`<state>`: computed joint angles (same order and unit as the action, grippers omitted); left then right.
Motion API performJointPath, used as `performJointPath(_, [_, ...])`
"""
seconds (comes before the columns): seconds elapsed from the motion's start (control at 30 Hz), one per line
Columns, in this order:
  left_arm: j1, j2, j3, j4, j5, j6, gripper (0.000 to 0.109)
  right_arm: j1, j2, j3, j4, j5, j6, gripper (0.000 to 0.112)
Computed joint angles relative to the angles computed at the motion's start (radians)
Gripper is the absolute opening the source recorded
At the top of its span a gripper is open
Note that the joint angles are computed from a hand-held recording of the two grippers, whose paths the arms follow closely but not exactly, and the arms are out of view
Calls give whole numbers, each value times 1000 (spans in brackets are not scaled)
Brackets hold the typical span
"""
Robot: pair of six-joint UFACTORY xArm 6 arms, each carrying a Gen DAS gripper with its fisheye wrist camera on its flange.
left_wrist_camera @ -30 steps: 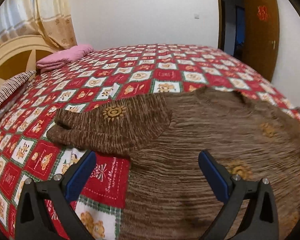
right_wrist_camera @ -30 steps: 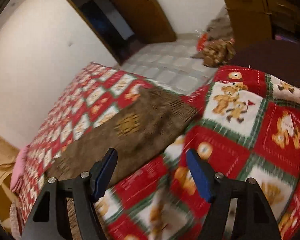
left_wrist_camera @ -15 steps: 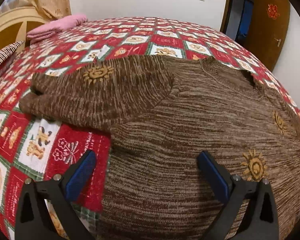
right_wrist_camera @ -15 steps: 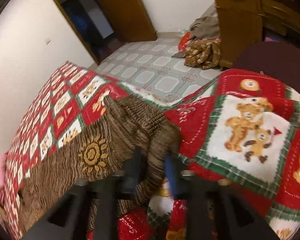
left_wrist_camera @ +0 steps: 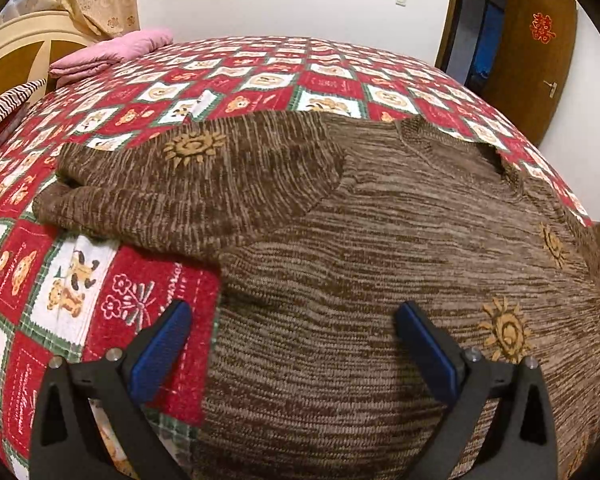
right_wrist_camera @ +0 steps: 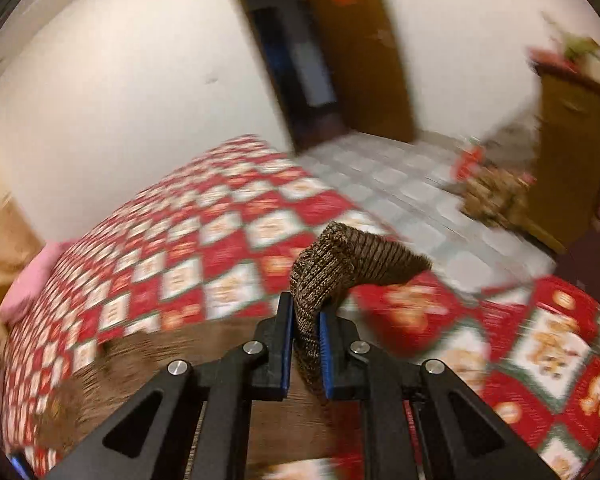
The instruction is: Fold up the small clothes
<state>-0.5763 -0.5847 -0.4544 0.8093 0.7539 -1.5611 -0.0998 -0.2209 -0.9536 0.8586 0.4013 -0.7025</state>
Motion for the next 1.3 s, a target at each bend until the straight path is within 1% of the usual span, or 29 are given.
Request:
performJointPath(0.07, [2,3,-1,0,-3,0,103,96,-27,19,-11,-1,-19,12])
performJointPath(0.13, [1,2,0,1,-2,-1,103,201,-41,42,-12,-21,-46,12])
performJointPath(0.27, [3,-2,3,5,-8,-5,103,404,-13,99,-21,-79,-82,12])
performJointPath(0.33, [3,-3,4,5,-8,-6,103,469,24,121,10,-94,-132,12])
performJointPath(0.4, [3,-3,4,5,-8,-6,103,516,51,154,49,-125,-191,12])
performJointPath(0.43, [2,-3,4,6,-8,-8,103,529,67,162,36,-122,-180,17])
performJointPath(0.47, [3,-2,3,7,-10,-8,103,522,85,159,15,-77,-158,22])
performJointPath(0.5, [3,-1,2,8,-11,-9,103,506,87,157,35,5,-159,36])
performJointPath(0.53, [3,-1,3,9,-11,-10,103,478,87,150,95,83,-202,47])
performJointPath(0.57, [3,-1,3,9,-11,-10,103,448,76,152,174,149,-263,48])
performJointPath(0.6, [2,-2,3,10,-12,-12,103,429,63,155,211,183,-295,48])
performJointPath(0.63, [2,-2,3,10,-12,-12,103,392,41,159,269,246,-344,48])
performJointPath(0.7, [3,-2,4,12,-13,-14,103,333,2,174,394,313,-423,48])
performJointPath(0.73, [2,-1,3,12,-13,-14,103,320,-19,183,428,297,-429,48])
performJointPath(0.77, [2,-1,2,12,-12,-15,103,327,-29,185,421,251,-404,48])
performJointPath(0.8, [1,-2,4,11,-11,-14,103,340,-24,178,380,216,-370,48])
performJointPath(0.87, [2,-1,3,12,-11,-14,103,372,-16,183,339,184,-369,40])
performJointPath(0.9, [1,-3,4,12,-11,-15,103,407,-3,186,287,144,-339,38])
performJointPath(0.93, [1,-3,4,12,-11,-15,103,429,3,193,236,129,-306,38])
performJointPath(0.97, [2,-2,3,12,-12,-15,103,452,22,192,215,135,-289,38])
performJointPath(1.03, [1,1,1,12,-10,-15,103,480,62,186,237,208,-292,39])
performJointPath(1.07, [0,-2,4,11,-10,-14,103,503,65,194,258,203,-314,41])
performJointPath(1.1, [-1,-1,3,8,-7,-11,103,516,57,197,249,180,-330,41])
performJointPath(1.13, [0,0,2,7,-6,-9,103,512,56,188,228,199,-326,41])
performJointPath(1.2, [2,-6,6,7,-12,-8,103,451,47,161,256,330,-336,41])
performJointPath(1.23, [4,-6,5,3,-13,-3,103,417,33,152,257,361,-334,41])
performJointPath(1.27, [4,-1,-3,-11,-6,17,103,388,14,153,242,355,-336,41])
performJointPath(1.3, [5,7,-14,-25,-2,43,103,366,-9,154,225,306,-341,41])
